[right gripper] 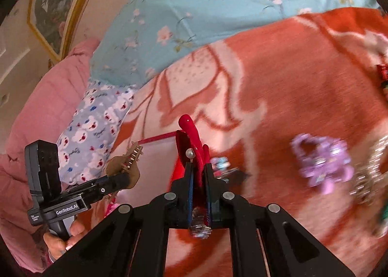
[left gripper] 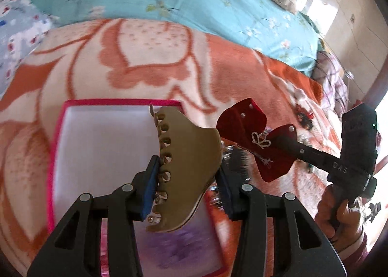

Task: Organize jewelry
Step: 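Carry the claw clip and red bow into the white box and open both tools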

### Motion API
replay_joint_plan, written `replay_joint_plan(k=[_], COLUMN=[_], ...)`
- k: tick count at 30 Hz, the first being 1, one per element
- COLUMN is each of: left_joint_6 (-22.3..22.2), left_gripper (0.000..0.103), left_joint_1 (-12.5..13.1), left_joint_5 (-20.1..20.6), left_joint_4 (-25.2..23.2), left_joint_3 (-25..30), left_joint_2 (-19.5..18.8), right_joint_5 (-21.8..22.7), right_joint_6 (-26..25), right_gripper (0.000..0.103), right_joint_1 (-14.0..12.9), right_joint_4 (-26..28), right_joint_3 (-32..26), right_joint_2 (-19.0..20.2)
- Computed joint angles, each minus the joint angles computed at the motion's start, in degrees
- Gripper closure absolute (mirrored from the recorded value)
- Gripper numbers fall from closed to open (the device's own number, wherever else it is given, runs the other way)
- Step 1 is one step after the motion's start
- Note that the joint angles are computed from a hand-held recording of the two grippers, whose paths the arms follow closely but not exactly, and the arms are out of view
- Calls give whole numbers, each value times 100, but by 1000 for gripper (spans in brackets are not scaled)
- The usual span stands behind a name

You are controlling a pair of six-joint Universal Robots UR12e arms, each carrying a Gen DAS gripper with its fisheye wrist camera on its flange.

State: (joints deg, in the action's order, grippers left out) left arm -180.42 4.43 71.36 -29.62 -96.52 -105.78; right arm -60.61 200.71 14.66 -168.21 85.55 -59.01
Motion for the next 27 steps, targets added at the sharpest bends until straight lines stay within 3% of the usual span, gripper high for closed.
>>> replay_joint_plan(k=[14, 18, 27], left_joint_6=[-116, -236, -321], left_gripper=[60, 60, 60], left_joint_1=[318, 341, 288], left_joint_5=[626, 776, 1035], left_joint_4=[38, 15, -115], left_joint_3=[-11, 122, 452], left_joint_2=[-148, -296, -605], right_joint_5=[156, 135, -379], right_joint_6=[308, 148, -217], right_gripper=[96, 96, 96], right_joint_1=[462, 536, 617], right_joint_4=[153, 350, 754], right_joint_3=[-930, -1274, -1735], right_joint_2=[700, 920, 1210])
